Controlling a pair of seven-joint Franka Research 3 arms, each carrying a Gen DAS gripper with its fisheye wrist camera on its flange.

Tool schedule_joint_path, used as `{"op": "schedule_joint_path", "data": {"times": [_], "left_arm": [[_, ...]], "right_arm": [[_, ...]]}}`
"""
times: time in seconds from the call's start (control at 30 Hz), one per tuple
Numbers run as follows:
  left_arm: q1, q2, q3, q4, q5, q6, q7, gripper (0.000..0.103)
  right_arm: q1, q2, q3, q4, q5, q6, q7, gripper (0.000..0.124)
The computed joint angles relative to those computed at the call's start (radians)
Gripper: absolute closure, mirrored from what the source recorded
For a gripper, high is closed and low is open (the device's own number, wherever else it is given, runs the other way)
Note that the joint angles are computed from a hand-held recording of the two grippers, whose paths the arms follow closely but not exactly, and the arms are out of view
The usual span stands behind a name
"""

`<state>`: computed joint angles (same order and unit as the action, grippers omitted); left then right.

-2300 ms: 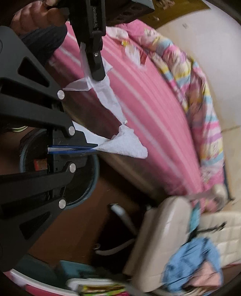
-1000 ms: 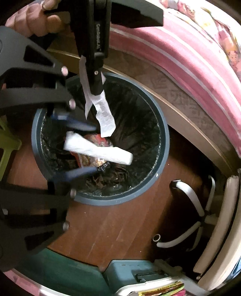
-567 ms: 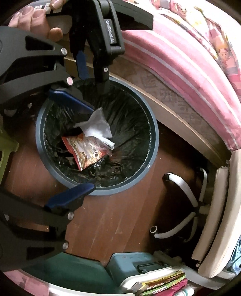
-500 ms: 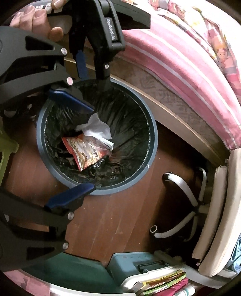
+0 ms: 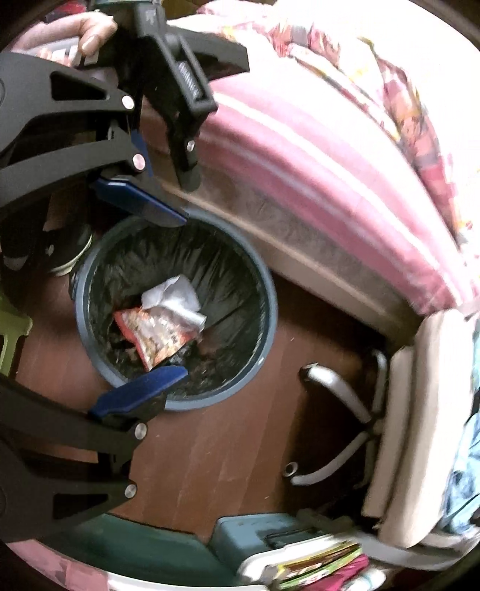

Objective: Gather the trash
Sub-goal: 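Raise both open tools away from the bin toward the bed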

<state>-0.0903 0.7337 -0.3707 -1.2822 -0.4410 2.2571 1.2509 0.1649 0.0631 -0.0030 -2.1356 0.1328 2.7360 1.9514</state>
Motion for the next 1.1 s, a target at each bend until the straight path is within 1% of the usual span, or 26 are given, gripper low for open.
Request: {"op": "schedule_joint_path", "data": {"times": [0.1,0.2,0.27,0.43,0.47,0.53,0.63,0.67,0.73,0.8,0.87,0.97,1.03,1.1], "left_arm": [[0.012,-0.049,-0.005,-0.056,-0.013,0.053,0.019,0.020],[0.041,-0.120,-0.020,-0.147,-0.063,0.139,0.052,0.020],[0.061,-0.174,-0.027,-0.211,-0.103,0.205,0.075,0.020],[0.114,-0.316,-0.044,-0.376,-0.242,0.375,0.154,0.020],[0.116,-0.339,-0.040,-0.398,-0.263,0.399,0.164,0.020],[0.122,-0.408,-0.029,-0.467,-0.306,0.473,0.196,0.020],[0.145,-0.528,-0.022,-0.580,-0.439,0.573,0.298,0.020],[0.145,-0.552,-0.014,-0.601,-0.476,0.587,0.323,0.020],[0.157,-0.617,0.003,-0.654,-0.591,0.608,0.400,0.020],[0.154,-0.661,0.035,-0.689,-0.644,0.614,0.426,0.020],[0.151,-0.700,0.076,-0.719,-0.671,0.614,0.434,0.020],[0.143,-0.749,0.139,-0.759,-0.686,0.618,0.431,0.020],[0.137,-0.773,0.180,-0.783,-0.658,0.624,0.405,0.020],[0.134,-0.798,0.217,-0.812,-0.602,0.638,0.363,0.020]], "right_arm": [[0.009,-0.009,0.011,0.022,0.017,0.001,-0.024,0.046],[0.022,-0.021,0.024,0.051,0.034,0.005,-0.056,0.046],[0.032,-0.024,0.029,0.074,0.020,0.010,-0.066,0.046],[0.065,-0.027,0.054,0.142,0.016,0.026,-0.143,0.046],[0.070,-0.028,0.057,0.150,0.026,0.029,-0.163,0.046],[0.086,-0.027,0.068,0.177,0.045,0.032,-0.208,0.046],[0.111,-0.011,0.085,0.232,0.083,0.028,-0.273,0.046],[0.116,-0.009,0.086,0.241,0.095,0.026,-0.289,0.046],[0.131,0.012,0.093,0.282,0.109,0.016,-0.310,0.046],[0.148,0.038,0.100,0.330,0.111,0.004,-0.323,0.046],[0.169,0.078,0.108,0.393,0.105,-0.017,-0.335,0.047],[0.205,0.138,0.120,0.491,0.093,-0.047,-0.342,0.047],[0.230,0.190,0.125,0.572,0.081,-0.071,-0.349,0.047],[0.252,0.227,0.125,0.630,0.071,-0.088,-0.351,0.047]]}}
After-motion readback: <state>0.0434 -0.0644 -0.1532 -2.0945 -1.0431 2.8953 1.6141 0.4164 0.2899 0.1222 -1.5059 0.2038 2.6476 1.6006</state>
